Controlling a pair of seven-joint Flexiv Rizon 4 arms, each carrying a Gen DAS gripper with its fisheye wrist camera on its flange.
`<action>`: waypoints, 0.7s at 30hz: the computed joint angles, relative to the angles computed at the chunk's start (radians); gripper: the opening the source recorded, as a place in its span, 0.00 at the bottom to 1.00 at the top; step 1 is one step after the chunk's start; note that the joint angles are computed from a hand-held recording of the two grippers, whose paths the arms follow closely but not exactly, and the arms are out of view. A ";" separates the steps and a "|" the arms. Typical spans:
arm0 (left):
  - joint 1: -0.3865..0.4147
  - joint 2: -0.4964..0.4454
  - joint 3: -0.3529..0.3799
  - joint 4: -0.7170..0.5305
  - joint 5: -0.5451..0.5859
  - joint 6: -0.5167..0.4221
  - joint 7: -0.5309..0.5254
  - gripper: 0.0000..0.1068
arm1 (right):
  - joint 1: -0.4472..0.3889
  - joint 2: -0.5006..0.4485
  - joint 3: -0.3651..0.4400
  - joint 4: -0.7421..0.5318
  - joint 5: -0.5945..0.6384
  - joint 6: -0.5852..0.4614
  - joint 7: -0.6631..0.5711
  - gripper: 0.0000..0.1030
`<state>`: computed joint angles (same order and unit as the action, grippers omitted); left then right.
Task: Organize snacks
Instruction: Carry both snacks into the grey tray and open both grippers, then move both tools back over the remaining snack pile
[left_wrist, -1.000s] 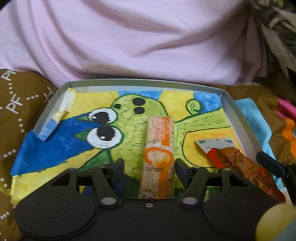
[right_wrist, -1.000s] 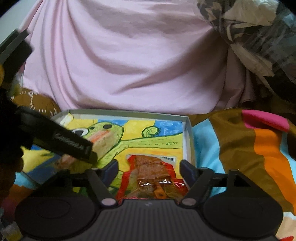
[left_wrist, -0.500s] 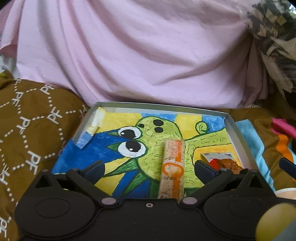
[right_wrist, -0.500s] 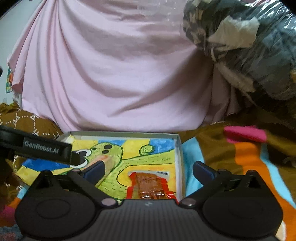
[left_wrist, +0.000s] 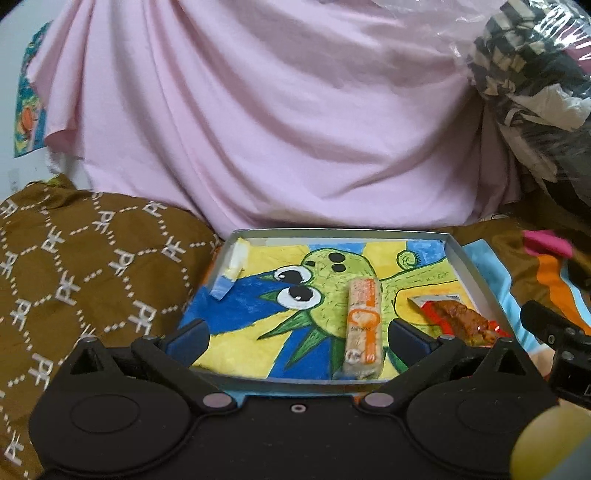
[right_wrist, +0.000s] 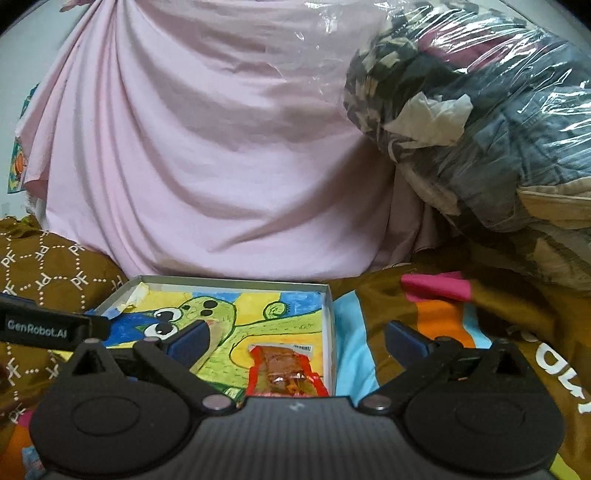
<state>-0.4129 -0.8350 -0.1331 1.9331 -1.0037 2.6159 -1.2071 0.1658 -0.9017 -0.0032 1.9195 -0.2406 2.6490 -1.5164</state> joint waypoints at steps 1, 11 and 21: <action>-0.002 0.005 -0.005 0.017 -0.003 0.011 -0.022 0.96 | -0.004 0.008 -0.001 0.015 -0.014 0.001 -0.002 1.00; -0.056 0.013 -0.056 0.119 -0.170 0.189 -0.192 0.96 | -0.025 0.056 0.005 0.132 -0.039 0.064 -0.067 1.00; -0.114 0.050 -0.094 0.216 -0.288 0.239 -0.194 0.96 | -0.109 0.086 0.012 0.254 -0.172 0.181 -0.076 1.00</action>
<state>-0.5267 -0.7846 -0.2268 2.1495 -1.2922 2.8552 -1.4014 0.0565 -0.8153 0.0088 2.1739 -0.4127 2.8305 -1.5926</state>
